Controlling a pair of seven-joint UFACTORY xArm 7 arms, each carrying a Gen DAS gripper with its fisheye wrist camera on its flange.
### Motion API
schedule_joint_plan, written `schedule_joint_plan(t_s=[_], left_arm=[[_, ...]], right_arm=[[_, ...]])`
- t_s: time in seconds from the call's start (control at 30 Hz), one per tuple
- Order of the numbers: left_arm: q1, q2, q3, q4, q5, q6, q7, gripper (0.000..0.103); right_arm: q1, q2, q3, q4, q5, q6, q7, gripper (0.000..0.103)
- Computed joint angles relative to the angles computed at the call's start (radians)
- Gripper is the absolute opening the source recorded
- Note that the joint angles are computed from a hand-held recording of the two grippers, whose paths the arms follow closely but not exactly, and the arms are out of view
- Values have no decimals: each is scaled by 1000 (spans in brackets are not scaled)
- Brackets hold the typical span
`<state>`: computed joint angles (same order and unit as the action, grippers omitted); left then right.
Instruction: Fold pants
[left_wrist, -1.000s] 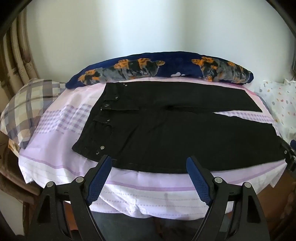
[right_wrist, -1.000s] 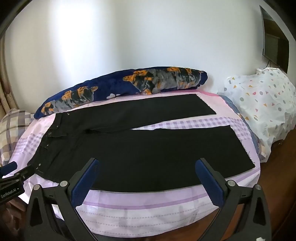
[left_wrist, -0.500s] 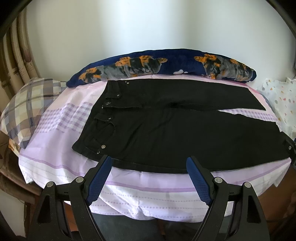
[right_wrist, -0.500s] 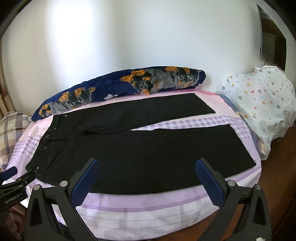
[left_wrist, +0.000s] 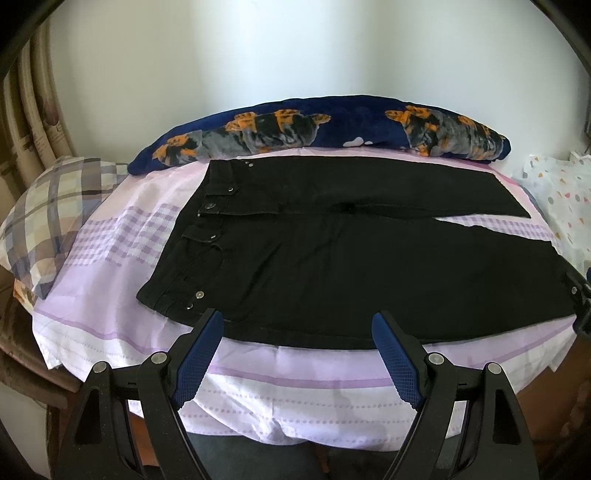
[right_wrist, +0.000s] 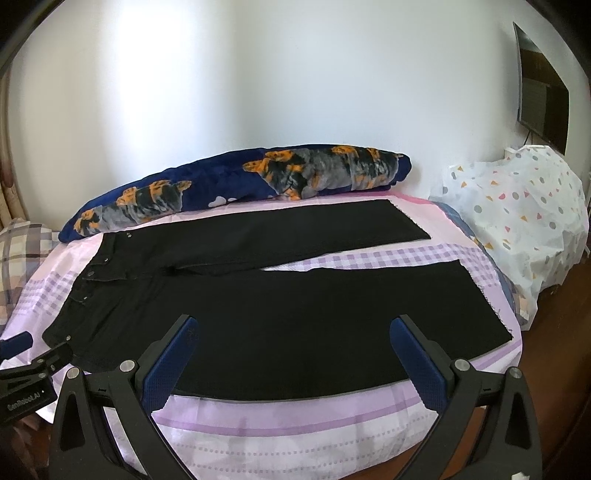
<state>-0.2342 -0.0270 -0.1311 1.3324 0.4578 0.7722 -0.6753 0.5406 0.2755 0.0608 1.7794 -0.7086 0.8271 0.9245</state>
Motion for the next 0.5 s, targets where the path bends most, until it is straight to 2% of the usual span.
schedule_joint_plan(t_s=[0.37,0.5], left_arm=[[-4,-6,-7,-26,25,-31,-16,83],[-4,-10,-7,-32,25,-35,-15,83]], right_arm=[[0,-21,-8,-48,-58,-22,74,103],[-6,-11,-3,-35,-57,1,74,103]])
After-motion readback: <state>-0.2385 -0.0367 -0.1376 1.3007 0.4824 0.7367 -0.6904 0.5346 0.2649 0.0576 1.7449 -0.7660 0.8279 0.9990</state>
